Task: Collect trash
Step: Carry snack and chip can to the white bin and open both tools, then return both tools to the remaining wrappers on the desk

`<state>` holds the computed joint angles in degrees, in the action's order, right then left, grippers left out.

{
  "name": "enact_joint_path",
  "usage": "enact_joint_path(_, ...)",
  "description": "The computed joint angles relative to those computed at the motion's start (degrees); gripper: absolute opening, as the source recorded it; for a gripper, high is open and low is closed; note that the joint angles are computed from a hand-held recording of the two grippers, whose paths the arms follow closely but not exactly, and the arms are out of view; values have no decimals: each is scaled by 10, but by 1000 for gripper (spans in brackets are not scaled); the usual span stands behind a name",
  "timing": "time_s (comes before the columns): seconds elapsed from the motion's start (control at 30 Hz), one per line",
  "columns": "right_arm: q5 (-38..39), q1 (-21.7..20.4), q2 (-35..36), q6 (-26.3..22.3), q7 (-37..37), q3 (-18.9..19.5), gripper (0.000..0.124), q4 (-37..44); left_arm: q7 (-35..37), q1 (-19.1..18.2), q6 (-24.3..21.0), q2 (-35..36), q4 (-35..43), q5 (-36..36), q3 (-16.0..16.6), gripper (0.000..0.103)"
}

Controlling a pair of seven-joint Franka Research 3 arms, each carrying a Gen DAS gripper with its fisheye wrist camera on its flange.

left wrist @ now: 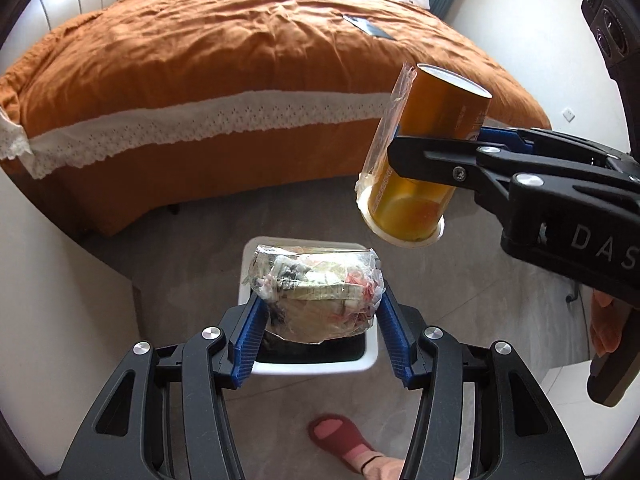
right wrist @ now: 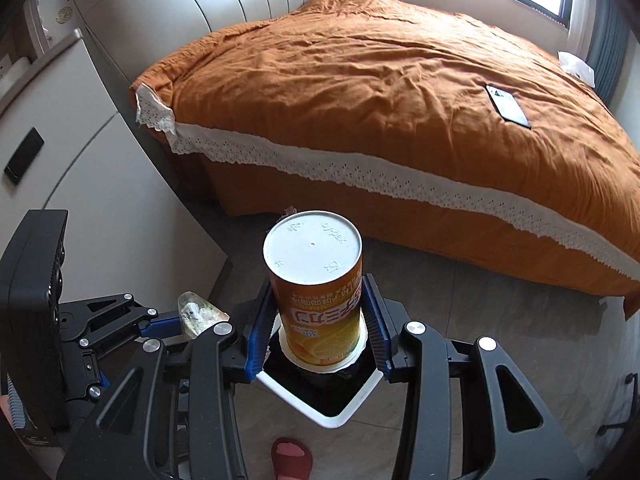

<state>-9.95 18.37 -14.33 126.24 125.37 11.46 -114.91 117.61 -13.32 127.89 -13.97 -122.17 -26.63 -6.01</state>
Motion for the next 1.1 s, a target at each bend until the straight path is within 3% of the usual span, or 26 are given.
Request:
enact_joint_path(0.03, 9, 2, 1, 14, -1, -2, 67, -23, 11, -3, 8, 11, -9, -13, 2, 78)
enact_joint_path(0.07, 3, 0, -1, 27, 7, 0, 98, -45, 8, -2, 22, 21, -15, -11, -2, 94)
enact_joint_path(0.1, -11, -2, -5, 40, 19, 4, 98, -65, 1, 0, 45, 25, -26, -3, -9, 98)
enact_joint_path(0.23, -4, 2, -5, 28, 10, 3, 98, -93, -13, 2, 82, 42, -49, 17, -18, 98)
enact_joint_path(0.47, -3, 6, -5, 1, 14, 6, 98, -69, -19, 7, 65, 21, -51, 28, -8, 98)
enact_joint_path(0.77, -25, 19, 12, -52, 19, 18, 98, 54, -59, 23, 10, -42, -10, 56, 16, 98)
enact_joint_path(1.1, -94, 63, 79, -102, -10, 38, 98, 263, -139, 52, -39, -110, 77, 94, 49, 98)
